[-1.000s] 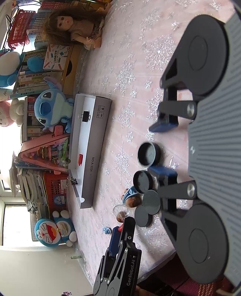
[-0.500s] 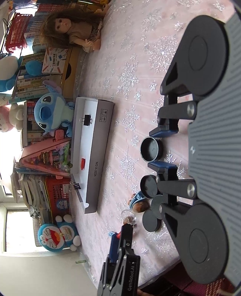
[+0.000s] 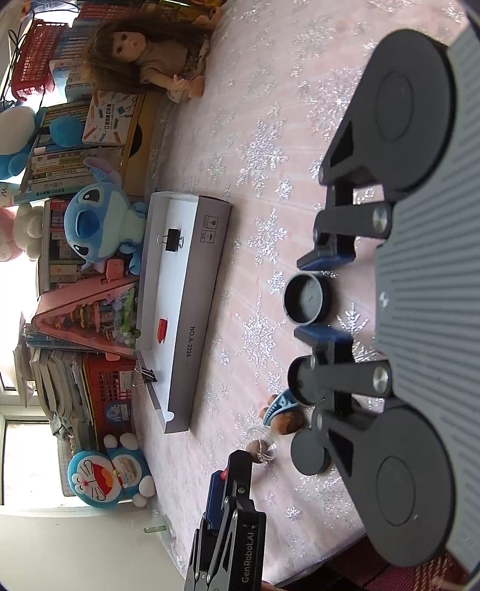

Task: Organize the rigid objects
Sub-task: 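Carry the red crayon with the left gripper while the right carries the black lid toward the tray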

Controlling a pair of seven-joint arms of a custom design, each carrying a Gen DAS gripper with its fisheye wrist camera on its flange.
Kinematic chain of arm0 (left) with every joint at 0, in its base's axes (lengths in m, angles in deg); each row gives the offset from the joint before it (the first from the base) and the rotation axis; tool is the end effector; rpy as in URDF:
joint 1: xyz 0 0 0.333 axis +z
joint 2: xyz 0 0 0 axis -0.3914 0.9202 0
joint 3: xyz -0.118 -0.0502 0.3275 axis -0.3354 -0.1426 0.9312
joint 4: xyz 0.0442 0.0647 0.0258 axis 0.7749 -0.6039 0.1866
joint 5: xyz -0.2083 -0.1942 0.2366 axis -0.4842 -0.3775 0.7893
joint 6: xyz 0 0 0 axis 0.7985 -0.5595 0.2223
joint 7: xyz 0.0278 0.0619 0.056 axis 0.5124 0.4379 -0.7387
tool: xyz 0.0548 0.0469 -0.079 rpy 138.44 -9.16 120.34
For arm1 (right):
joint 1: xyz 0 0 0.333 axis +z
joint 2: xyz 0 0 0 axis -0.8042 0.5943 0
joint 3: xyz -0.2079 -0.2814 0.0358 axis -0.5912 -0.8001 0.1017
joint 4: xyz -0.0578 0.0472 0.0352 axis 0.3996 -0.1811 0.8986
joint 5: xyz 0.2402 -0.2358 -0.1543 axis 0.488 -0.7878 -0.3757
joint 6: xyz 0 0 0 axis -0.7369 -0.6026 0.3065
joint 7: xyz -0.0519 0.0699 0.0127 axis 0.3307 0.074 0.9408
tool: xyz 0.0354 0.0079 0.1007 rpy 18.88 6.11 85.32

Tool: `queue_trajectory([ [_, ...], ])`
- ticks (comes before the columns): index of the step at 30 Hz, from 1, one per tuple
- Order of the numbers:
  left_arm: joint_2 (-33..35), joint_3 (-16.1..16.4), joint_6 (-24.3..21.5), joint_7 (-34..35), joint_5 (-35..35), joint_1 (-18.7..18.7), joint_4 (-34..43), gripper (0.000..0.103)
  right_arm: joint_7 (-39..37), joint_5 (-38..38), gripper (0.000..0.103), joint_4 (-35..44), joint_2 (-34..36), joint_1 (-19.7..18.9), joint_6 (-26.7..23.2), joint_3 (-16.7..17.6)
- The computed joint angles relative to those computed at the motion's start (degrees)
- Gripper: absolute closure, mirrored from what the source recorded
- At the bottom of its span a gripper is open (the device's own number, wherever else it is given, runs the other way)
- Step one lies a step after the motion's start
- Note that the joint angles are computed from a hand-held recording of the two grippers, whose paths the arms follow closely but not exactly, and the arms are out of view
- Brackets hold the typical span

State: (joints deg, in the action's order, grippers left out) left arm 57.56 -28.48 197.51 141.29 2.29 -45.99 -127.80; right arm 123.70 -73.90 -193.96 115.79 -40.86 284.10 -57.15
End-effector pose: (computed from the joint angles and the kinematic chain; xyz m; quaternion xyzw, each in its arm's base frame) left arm 0.6315 -0.2567 0.3284 -0.4896 0.7339 -0.3928 0.2597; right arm 0.6002 0.1823 0.3152 -0.7018 0.5429 -0.2769 0.3689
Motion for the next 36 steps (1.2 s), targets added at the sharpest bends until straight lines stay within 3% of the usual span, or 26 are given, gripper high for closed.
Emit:
queue_trajectory([
  [5,0.5,0.2,-1.1,-0.4,-0.3,0.1,1.5,0.061,0.4,-0.5,0.066,0.6,0.0,-0.3,0.3,0.1],
  [14,2.1,2.4,-3.5,-1.7,-0.3,-0.8,6.7,0.061,-0.7,4.4,0.066,4.8,0.5,2.2,-2.0,-2.8],
  [23,5.2,4.9,-6.2,-4.7,-0.7,-1.7,15.1,0.061,-1.6,11.0,0.066,13.2,2.7,4.8,-7.7,-6.3],
  [26,6.6,3.8,-8.7,-6.5,0.4,-0.2,19.5,0.061,-2.0,13.3,0.066,16.9,4.0,6.7,-10.3,-8.8],
  [31,10.3,2.9,-13.8,-10.3,2.8,1.3,28.7,0.061,-1.1,13.8,0.066,23.3,6.4,6.3,-14.4,-9.5],
  [36,15.9,-1.4,-22.0,-12.0,6.0,4.4,40.9,0.061,1.7,13.2,0.066,31.1,9.8,6.7,-21.0,-11.8],
])
